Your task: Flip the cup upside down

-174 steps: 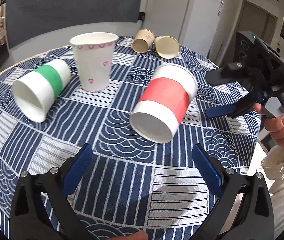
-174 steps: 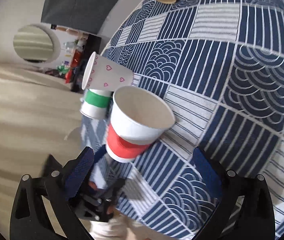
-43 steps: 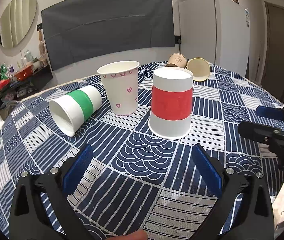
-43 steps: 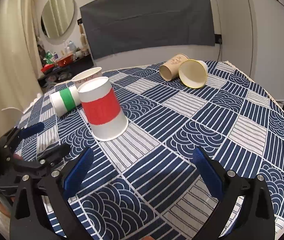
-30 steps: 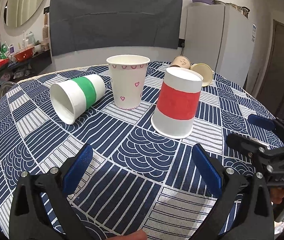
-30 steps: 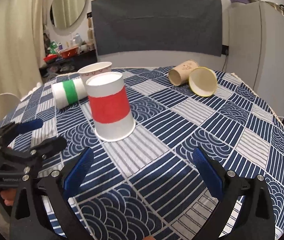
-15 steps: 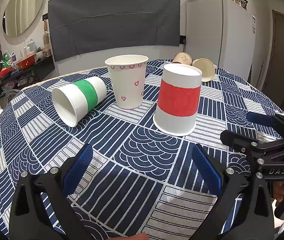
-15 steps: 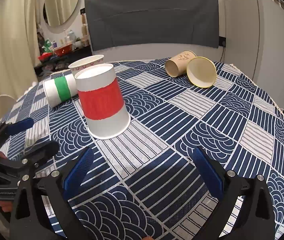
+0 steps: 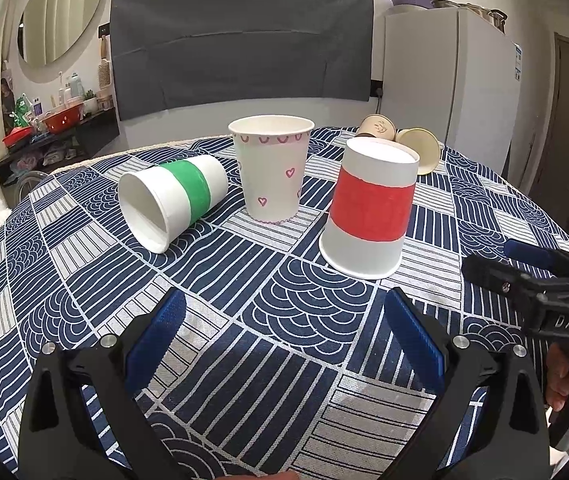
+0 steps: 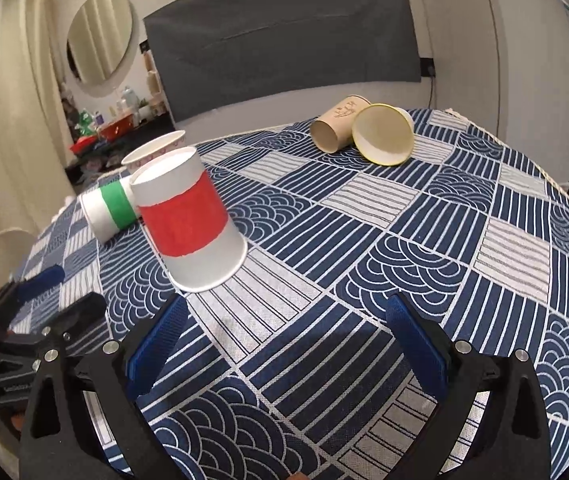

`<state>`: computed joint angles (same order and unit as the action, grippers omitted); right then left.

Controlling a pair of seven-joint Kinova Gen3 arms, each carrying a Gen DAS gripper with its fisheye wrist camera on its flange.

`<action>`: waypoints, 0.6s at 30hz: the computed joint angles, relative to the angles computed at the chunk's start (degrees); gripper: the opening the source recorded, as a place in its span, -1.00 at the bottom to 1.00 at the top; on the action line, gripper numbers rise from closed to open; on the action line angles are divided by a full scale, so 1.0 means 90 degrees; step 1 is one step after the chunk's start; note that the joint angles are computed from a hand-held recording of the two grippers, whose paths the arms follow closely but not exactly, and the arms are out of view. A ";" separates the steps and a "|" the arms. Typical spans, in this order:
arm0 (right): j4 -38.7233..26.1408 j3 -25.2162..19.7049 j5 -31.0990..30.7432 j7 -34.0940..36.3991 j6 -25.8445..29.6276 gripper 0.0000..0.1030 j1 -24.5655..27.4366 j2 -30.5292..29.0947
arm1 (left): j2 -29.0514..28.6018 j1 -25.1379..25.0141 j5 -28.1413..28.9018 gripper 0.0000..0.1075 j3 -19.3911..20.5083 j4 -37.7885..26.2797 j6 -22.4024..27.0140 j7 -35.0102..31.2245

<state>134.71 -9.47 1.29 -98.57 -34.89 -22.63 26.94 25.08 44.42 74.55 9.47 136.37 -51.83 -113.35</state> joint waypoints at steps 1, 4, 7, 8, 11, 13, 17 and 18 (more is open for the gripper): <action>-0.0050 0.0095 -0.0069 0.0179 0.0137 0.85 -0.0138 -0.0030 | -0.0012 -0.0015 -0.0023 0.81 0.0002 0.0015 0.0021 0.0021; -0.0109 0.0231 -0.0211 0.0585 0.0281 0.85 -0.0390 -0.0061 | -0.0033 -0.0051 -0.0083 0.81 -0.0011 0.0046 0.0064 0.0112; -0.0006 0.0374 -0.0588 0.1010 0.0066 0.85 -0.0688 -0.0066 | -0.0042 -0.0073 -0.0107 0.81 -0.0026 0.0056 0.0107 0.0147; 0.0015 0.0373 -0.0673 0.1073 0.0024 0.85 -0.0716 -0.0066 | -0.0046 -0.0078 -0.0106 0.81 -0.0032 0.0058 0.0116 0.0151; -0.0011 0.0262 -0.0656 0.1051 0.0074 0.85 -0.0585 -0.0062 | -0.0022 -0.0033 -0.0032 0.81 -0.0041 0.0042 0.0049 0.0127; -0.0007 0.0150 -0.0510 0.0910 0.0052 0.85 -0.0408 -0.0046 | 0.0035 0.0053 0.0065 0.81 -0.0030 0.0018 -0.0092 0.0091; -0.0025 0.0011 -0.0269 0.0623 0.0094 0.85 -0.0176 -0.0030 | 0.0069 0.0086 0.0166 0.81 0.0012 -0.0009 -0.0183 0.0048; -0.0023 -0.0006 -0.0233 0.0555 0.0085 0.85 -0.0138 -0.0024 | 0.0055 0.0054 0.0135 0.81 0.0018 0.0006 -0.0154 0.0094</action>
